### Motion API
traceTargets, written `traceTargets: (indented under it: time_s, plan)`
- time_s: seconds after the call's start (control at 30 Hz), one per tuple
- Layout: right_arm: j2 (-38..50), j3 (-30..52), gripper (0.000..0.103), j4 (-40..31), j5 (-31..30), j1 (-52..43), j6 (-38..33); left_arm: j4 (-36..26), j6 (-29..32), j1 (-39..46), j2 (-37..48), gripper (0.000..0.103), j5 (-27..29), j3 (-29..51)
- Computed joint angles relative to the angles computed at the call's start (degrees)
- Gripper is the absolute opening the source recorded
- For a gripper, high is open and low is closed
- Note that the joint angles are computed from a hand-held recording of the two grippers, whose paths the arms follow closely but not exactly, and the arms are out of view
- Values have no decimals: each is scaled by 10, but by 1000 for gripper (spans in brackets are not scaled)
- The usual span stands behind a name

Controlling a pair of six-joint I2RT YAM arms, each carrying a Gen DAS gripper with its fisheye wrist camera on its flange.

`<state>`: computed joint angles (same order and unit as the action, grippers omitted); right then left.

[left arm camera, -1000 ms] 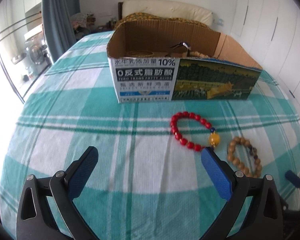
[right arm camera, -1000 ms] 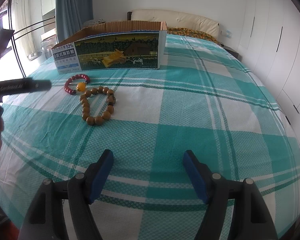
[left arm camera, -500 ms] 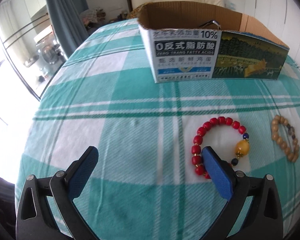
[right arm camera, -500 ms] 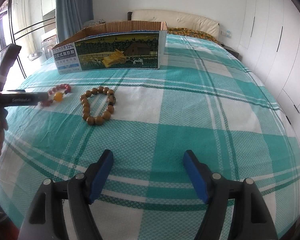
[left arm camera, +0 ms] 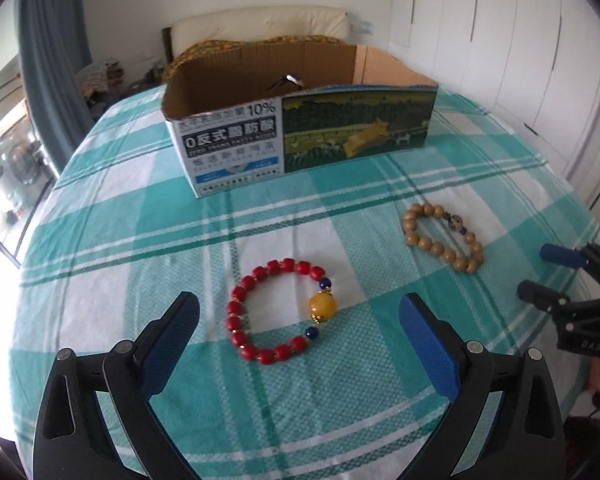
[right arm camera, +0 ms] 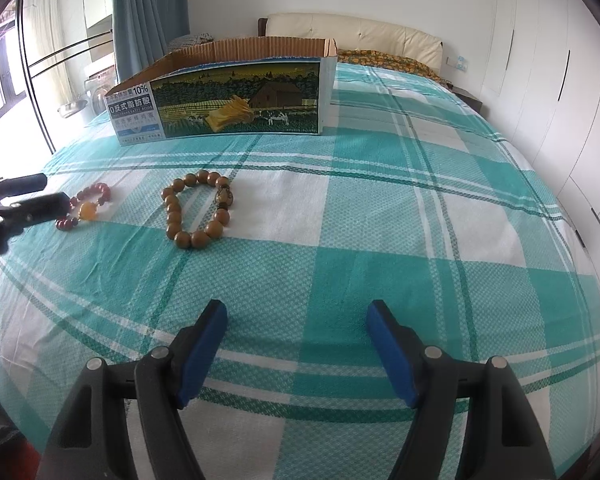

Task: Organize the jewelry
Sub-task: 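Grasp the red bead bracelet with the left tool while the right grasps the wooden bead bracelet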

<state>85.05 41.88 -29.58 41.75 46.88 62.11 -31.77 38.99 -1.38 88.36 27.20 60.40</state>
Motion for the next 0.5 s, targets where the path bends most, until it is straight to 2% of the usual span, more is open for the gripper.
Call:
traceTargets:
  time_s: [0.07,0.13,0.2,0.3,0.33,0.43,0.5]
  plan:
    - [-36,-17,74,24,-31,-22,-30,-7,10,-13,9,82,-15,1]
    - [-53,-23,74,40,-33,-37,-53,-2,14,-19,17,78,-17,-5]
    - [-56,-21,74,45,-36,-47,-70,0,15,-19,26,68,-10,-5]
    - [-59,-12,69,76,-55,-78,-129,14,5,-15,21,59,0,-16]
    - [-49,-3,68,110,-84,-99,-174,17,3,-16,20,58,1,-18]
    - [-32,7,60,147,-111,-115,-213,17,2,-15,15,55,3,-21]
    - [24,48,47,165,-140,-138,-256,16,1,-13,14,54,3,-20]
